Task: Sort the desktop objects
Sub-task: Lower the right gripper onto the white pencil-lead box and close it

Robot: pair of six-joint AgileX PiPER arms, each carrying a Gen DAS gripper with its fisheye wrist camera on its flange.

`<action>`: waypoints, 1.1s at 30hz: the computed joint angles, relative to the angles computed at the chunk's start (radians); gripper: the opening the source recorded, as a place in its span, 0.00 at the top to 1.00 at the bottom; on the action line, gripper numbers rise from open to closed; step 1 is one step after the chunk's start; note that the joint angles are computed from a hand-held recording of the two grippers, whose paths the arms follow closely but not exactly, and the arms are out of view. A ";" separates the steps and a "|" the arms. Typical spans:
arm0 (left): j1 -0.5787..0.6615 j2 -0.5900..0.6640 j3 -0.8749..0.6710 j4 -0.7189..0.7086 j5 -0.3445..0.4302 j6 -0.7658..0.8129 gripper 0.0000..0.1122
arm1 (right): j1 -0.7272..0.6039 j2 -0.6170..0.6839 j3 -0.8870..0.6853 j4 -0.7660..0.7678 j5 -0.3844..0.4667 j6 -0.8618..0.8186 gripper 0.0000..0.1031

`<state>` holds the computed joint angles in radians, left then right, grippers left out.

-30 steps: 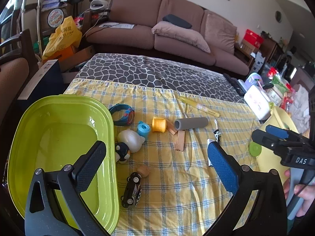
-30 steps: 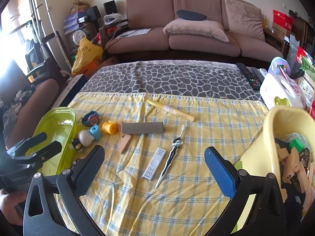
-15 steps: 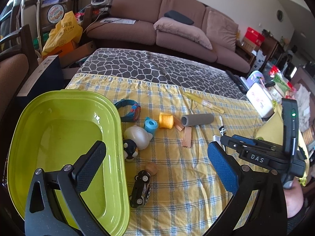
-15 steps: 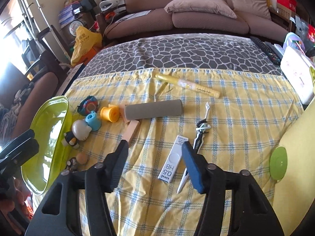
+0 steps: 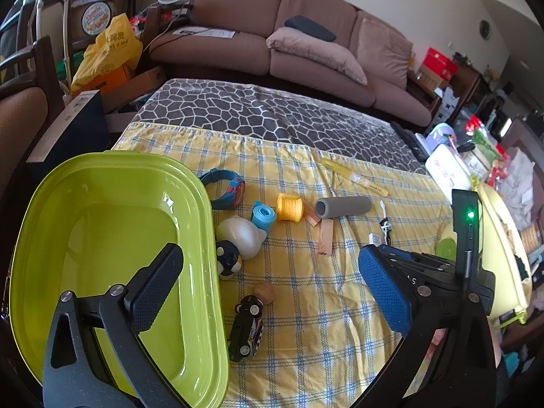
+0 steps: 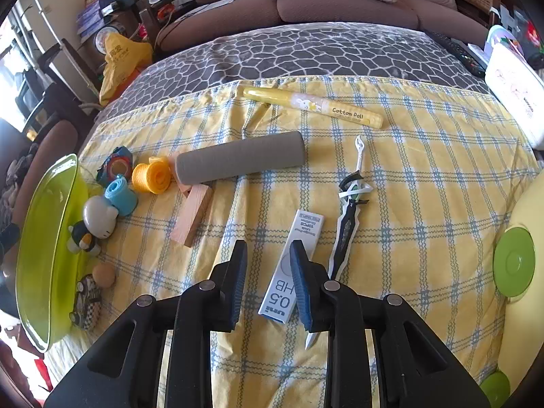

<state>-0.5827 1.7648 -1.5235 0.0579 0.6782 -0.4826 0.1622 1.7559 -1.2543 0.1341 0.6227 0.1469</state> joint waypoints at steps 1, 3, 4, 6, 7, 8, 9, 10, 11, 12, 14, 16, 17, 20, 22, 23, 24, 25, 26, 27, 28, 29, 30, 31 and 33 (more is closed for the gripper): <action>0.000 0.002 -0.001 0.000 0.001 0.000 0.08 | 0.001 0.003 -0.004 -0.002 0.002 0.007 0.74; 0.002 0.002 0.001 -0.003 0.002 0.002 0.08 | -0.001 0.003 -0.005 -0.001 0.005 0.015 0.74; 0.002 0.002 0.001 -0.002 0.003 0.001 0.08 | -0.005 0.004 -0.008 0.006 0.008 0.013 0.74; 0.004 0.002 0.001 -0.002 0.002 0.000 0.08 | -0.019 0.001 -0.003 0.044 0.010 -0.005 0.74; 0.005 0.002 0.001 -0.003 0.002 -0.001 0.08 | -0.025 0.000 -0.003 0.067 0.013 -0.018 0.74; 0.006 0.000 0.004 -0.005 -0.001 0.000 0.08 | -0.034 0.000 -0.002 0.091 0.017 -0.036 0.74; 0.007 -0.001 0.005 -0.005 -0.002 -0.001 0.08 | -0.044 -0.001 -0.002 0.119 0.023 -0.055 0.74; 0.007 -0.001 0.005 -0.005 -0.002 -0.001 0.08 | -0.057 -0.001 -0.002 0.160 0.030 -0.084 0.74; 0.006 -0.001 0.005 -0.005 -0.002 -0.002 0.08 | -0.073 -0.003 0.003 0.208 0.033 -0.117 0.73; 0.006 -0.001 0.005 -0.004 -0.001 -0.001 0.08 | -0.087 -0.003 0.008 0.250 0.036 -0.144 0.72; 0.005 0.001 0.001 -0.005 0.003 0.001 0.08 | -0.101 -0.007 0.012 0.283 0.042 -0.158 0.72; 0.005 0.000 0.001 -0.007 0.004 0.006 0.08 | -0.101 -0.007 0.005 0.268 0.052 -0.145 0.71; 0.005 0.000 0.001 -0.006 0.004 0.007 0.08 | -0.098 -0.008 0.002 0.258 0.056 -0.137 0.69; 0.005 0.005 -0.003 -0.007 0.007 0.007 0.08 | -0.082 -0.010 -0.009 0.215 0.064 -0.106 0.58; 0.005 0.005 -0.003 -0.010 0.008 0.012 0.08 | -0.060 -0.013 -0.016 0.140 0.063 -0.050 0.56; 0.005 0.006 -0.004 -0.009 0.009 0.012 0.08 | -0.053 -0.011 -0.018 0.116 0.064 -0.034 0.56; 0.004 0.005 -0.004 -0.008 0.009 0.012 0.08 | -0.049 -0.009 -0.021 0.097 0.067 -0.021 0.56; 0.004 0.006 -0.005 -0.009 0.009 0.012 0.08 | -0.047 -0.009 -0.020 0.089 0.066 -0.015 0.56; 0.005 0.006 -0.006 -0.010 0.009 0.013 0.08 | -0.048 -0.010 -0.017 0.088 0.063 -0.014 0.56; 0.005 0.007 -0.008 -0.010 0.010 0.013 0.08 | -0.047 -0.008 -0.019 0.088 0.066 -0.014 0.56; 0.005 0.007 -0.009 -0.010 0.011 0.012 0.08 | -0.045 -0.004 -0.022 0.085 0.072 -0.015 0.56; 0.004 0.008 -0.010 -0.011 0.011 0.013 0.08 | -0.044 0.001 -0.024 0.082 0.074 -0.015 0.56; 0.005 0.009 -0.012 -0.013 0.012 0.015 0.08 | -0.040 0.005 -0.024 0.074 0.073 -0.009 0.56; 0.005 0.010 -0.014 -0.013 0.014 0.016 0.08 | -0.039 0.010 -0.022 0.071 0.075 -0.009 0.56; 0.004 0.012 -0.016 -0.014 0.014 0.019 0.08 | -0.029 0.014 -0.015 0.043 0.061 0.010 0.60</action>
